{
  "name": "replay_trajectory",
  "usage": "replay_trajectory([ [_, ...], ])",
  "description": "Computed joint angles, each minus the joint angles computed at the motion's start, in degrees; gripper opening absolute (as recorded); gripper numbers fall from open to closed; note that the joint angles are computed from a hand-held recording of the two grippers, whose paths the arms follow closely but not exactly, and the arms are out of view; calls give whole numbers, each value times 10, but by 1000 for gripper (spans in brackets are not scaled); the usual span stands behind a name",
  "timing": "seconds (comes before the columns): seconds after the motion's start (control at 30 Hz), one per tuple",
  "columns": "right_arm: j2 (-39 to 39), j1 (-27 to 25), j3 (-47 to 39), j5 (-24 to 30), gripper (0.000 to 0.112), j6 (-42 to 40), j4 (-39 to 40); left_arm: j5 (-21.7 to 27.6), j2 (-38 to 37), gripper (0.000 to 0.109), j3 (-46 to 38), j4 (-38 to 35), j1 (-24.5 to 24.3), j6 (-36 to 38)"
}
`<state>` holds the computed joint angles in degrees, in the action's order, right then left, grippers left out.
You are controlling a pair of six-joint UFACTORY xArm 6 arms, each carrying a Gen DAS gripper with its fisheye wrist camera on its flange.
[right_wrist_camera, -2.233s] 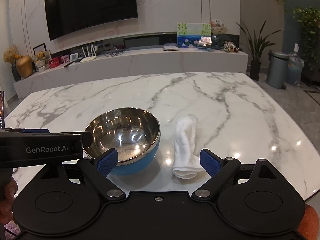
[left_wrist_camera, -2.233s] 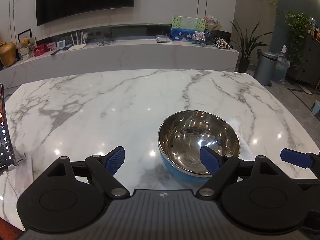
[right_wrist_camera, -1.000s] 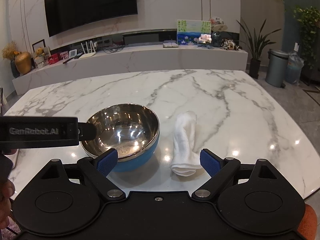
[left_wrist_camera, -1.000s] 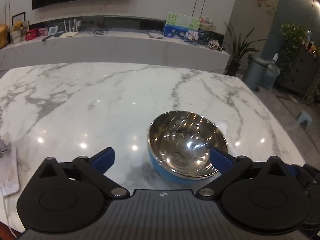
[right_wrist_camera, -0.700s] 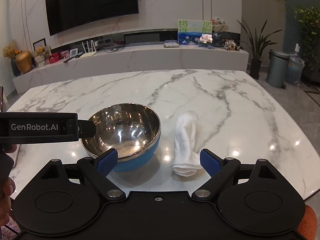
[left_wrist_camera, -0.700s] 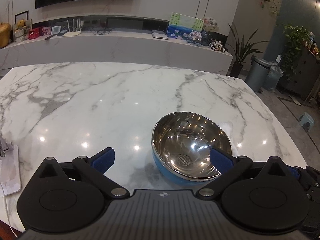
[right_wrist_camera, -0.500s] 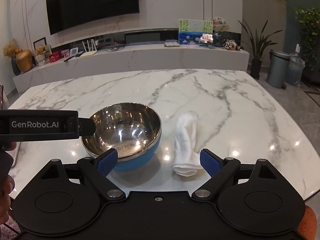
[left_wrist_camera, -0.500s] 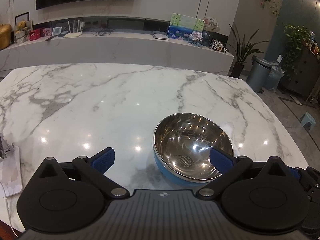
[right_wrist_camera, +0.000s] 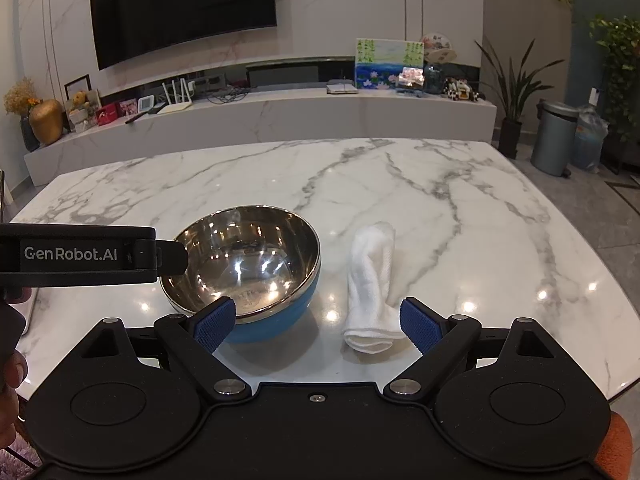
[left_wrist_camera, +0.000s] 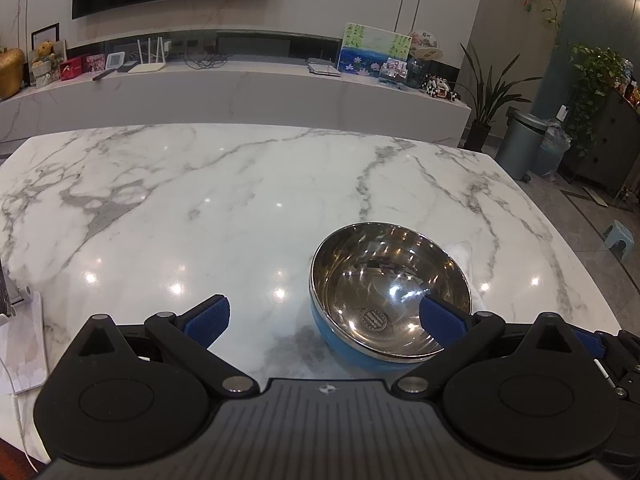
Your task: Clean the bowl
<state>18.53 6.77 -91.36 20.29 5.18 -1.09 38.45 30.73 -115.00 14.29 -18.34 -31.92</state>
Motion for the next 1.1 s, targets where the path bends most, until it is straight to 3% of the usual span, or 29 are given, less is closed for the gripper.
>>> replay_trajectory([
  [1.1, -3, 1, 4, 2, 89, 12, 1, 19, 9, 102, -12, -13, 3, 4],
])
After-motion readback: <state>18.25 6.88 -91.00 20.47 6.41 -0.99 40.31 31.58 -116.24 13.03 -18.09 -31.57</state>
